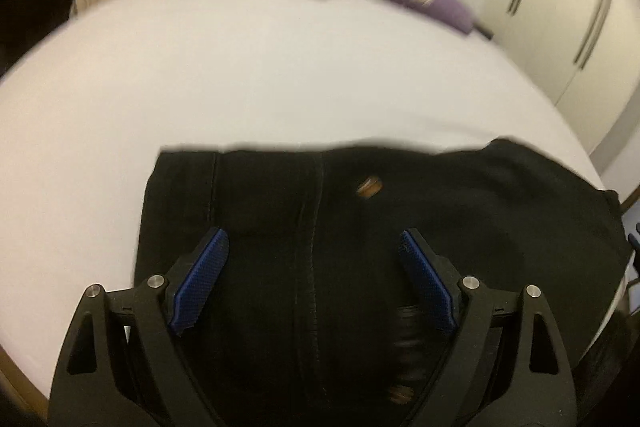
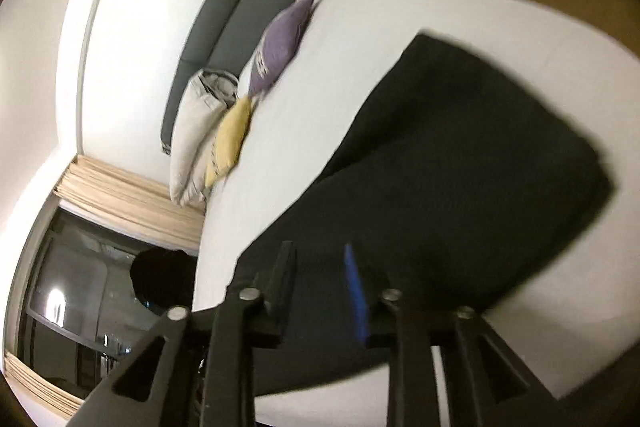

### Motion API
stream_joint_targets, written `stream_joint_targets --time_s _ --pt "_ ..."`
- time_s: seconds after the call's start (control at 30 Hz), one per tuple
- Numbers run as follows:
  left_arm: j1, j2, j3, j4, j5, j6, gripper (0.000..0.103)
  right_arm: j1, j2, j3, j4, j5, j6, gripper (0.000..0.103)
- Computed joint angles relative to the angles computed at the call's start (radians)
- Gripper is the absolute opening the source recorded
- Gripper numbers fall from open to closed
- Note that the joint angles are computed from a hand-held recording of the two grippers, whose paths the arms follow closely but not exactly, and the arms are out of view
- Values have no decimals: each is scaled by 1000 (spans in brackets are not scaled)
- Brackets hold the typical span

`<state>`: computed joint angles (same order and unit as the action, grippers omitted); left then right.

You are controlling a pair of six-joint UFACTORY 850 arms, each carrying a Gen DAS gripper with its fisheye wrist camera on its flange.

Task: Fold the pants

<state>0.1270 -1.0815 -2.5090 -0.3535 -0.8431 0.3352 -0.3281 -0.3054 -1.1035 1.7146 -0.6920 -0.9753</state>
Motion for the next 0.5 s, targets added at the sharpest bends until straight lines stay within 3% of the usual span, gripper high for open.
stream_joint_targets --time_s 0.07,0.1,0.13,0.23,0.27,0.33,0.4,0.47,0.5 --pt "-15 41 72 66 38 22 87 14 -40 -30 -34 24 45 28" --pt "-22 81 147 95 102 29 87 18 -62 -44 -74 62 106 19" --pt "-18 99 180 84 123 43 87 15 -73 -45 -73 76 125 0" --pt "2 110 194 31 123 73 87 -15 -71 -8 45 85 65 0" --pt "0 119 201 52 128 58 87 -25 -48 12 49 126 68 0" --pt "-23 175 271 117 189 16 87 -51 3 52 69 189 65 12" --pt "-39 232 339 97 253 24 87 -74 57 97 105 224 47 17" --pt "-67 250 337 52 241 39 87 -95 104 147 173 210 2 36" --pt "-83 255 335 25 232 60 87 -95 124 167 194 220 10 52"
